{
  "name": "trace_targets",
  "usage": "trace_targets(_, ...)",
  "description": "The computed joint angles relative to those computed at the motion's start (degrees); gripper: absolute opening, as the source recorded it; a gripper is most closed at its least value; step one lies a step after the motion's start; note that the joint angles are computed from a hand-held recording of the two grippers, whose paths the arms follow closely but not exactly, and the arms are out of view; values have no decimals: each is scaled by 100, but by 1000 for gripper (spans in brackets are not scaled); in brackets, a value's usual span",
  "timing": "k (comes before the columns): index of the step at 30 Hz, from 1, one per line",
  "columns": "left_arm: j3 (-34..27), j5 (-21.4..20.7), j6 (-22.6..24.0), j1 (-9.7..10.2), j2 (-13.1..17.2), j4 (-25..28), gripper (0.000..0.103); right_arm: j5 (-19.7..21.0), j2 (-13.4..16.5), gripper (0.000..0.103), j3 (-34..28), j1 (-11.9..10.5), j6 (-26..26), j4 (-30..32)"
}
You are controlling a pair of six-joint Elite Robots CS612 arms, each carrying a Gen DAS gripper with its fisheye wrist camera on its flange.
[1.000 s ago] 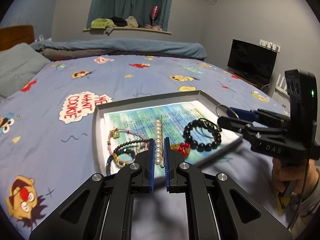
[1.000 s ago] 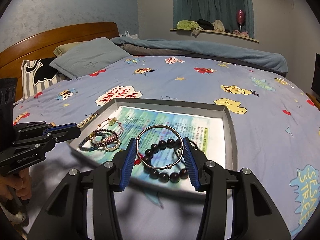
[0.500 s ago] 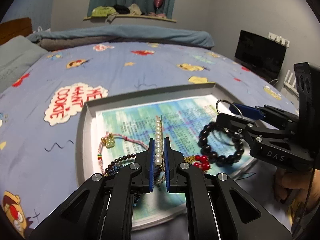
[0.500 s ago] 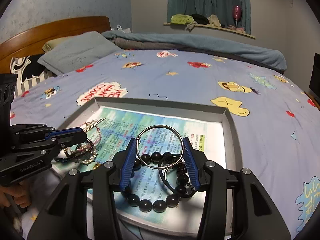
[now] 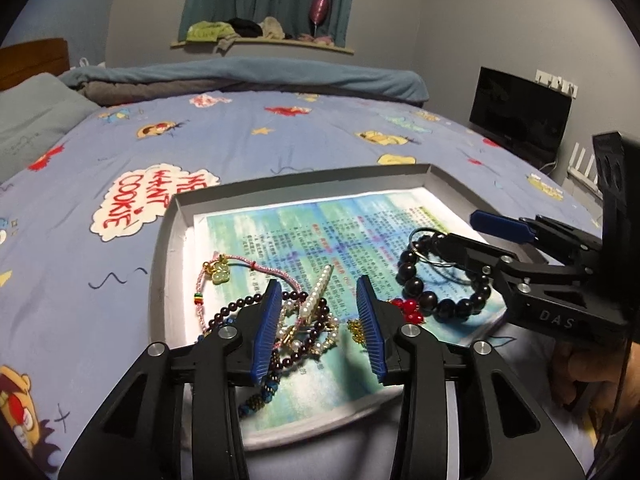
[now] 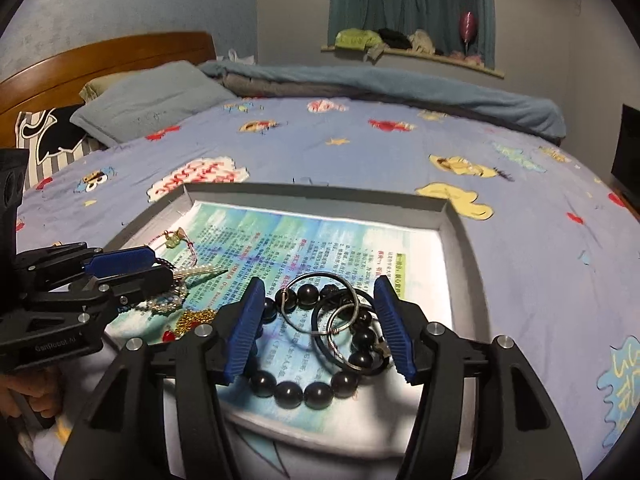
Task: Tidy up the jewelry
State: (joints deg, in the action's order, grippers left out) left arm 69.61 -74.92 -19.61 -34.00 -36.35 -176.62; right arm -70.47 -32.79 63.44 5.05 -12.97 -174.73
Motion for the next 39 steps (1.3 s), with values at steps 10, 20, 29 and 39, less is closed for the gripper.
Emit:
trace_targets(10,555,457,-77,-141,-209,-854,94,394,-245,80,716,-144,418,-1134)
trace_targets(20,1084,753,-318,-282,-418,-1075,97,481,-474,98,1238,-209,545,-1512)
trace_targets(29,1298,926,-293,-367,-487,-1303,98,568,-645,98,1657,-239,567,-1776)
trace_targets(39,1412,1122,-197,-432,-496,-1551,98,587,-723,98,1904,-249,573,-2105)
